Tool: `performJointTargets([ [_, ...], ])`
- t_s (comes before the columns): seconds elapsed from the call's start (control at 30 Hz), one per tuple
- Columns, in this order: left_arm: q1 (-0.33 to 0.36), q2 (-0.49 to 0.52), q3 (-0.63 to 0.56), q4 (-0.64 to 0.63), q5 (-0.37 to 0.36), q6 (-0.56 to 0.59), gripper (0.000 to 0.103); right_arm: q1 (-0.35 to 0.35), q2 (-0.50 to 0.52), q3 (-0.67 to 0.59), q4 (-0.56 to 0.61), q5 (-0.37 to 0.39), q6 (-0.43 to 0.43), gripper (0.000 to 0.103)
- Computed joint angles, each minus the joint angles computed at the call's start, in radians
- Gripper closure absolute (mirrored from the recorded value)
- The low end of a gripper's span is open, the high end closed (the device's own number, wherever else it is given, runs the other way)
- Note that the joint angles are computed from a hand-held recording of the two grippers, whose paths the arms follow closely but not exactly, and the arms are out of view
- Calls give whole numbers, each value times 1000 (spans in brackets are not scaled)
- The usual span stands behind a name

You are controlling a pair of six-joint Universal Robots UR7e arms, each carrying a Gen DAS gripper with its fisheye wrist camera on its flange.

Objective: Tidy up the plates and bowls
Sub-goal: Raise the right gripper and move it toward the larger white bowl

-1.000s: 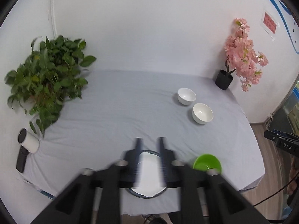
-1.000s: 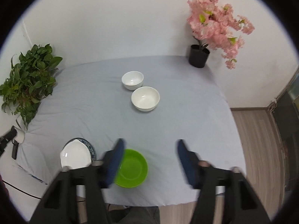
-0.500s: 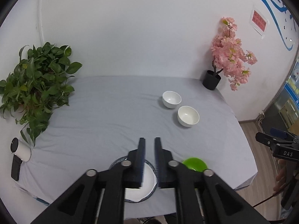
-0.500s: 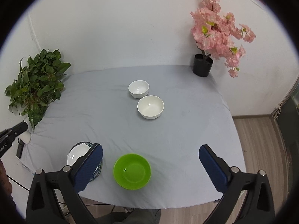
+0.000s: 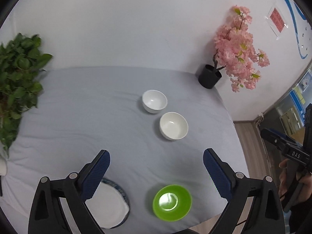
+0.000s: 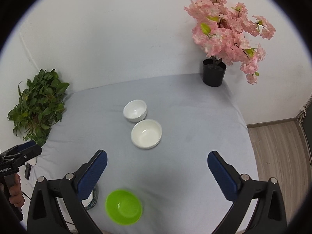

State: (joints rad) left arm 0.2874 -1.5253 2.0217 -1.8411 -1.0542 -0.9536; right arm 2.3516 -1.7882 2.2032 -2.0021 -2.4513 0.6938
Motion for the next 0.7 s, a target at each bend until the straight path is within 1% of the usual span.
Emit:
performJointTargets([
  [0.07, 74, 90, -27, -81, -27, 66, 7, -97, -20, 22, -125, 39, -152, 1],
  [0.1, 102, 123, -37, -117, -36, 97, 7, -138, -22, 27, -163, 63, -206, 1],
  [0.2, 197, 251, -80, -236, -68, 188, 7, -290, -12, 45, -279, 162, -403, 1],
  [0.23, 223, 293, -98, -254, -66, 206, 7, -344, -1, 52, -321, 199, -471, 1],
  [0.3, 267, 370, -132, -274, -36, 229, 7, -426, 28, 60, -382, 256, -560, 1],
  [0.33, 287, 396, -139, -288, -36, 240, 8, -474, 51, 65, -417, 293, -600, 1],
  [0.4, 340, 465, -170, -306, -61, 274, 9, -538, 90, 72, -453, 344, -628, 1],
  [0.43, 366, 502, -187, -315, -75, 289, 9, -573, 115, 77, -475, 382, -640, 1],
  [0.53, 422, 566, -197, -339, -102, 316, 9, -635, 188, 91, -532, 442, -662, 1],
  [0.6, 463, 617, -216, -346, -110, 311, 11, -662, 228, 98, -552, 462, -660, 1],
  [0.67, 497, 652, -225, -367, -138, 315, 18, -681, 262, 109, -577, 467, -661, 1],
  [0.7, 509, 667, -226, -382, -146, 319, 19, -690, 276, 115, -588, 467, -664, 1],
])
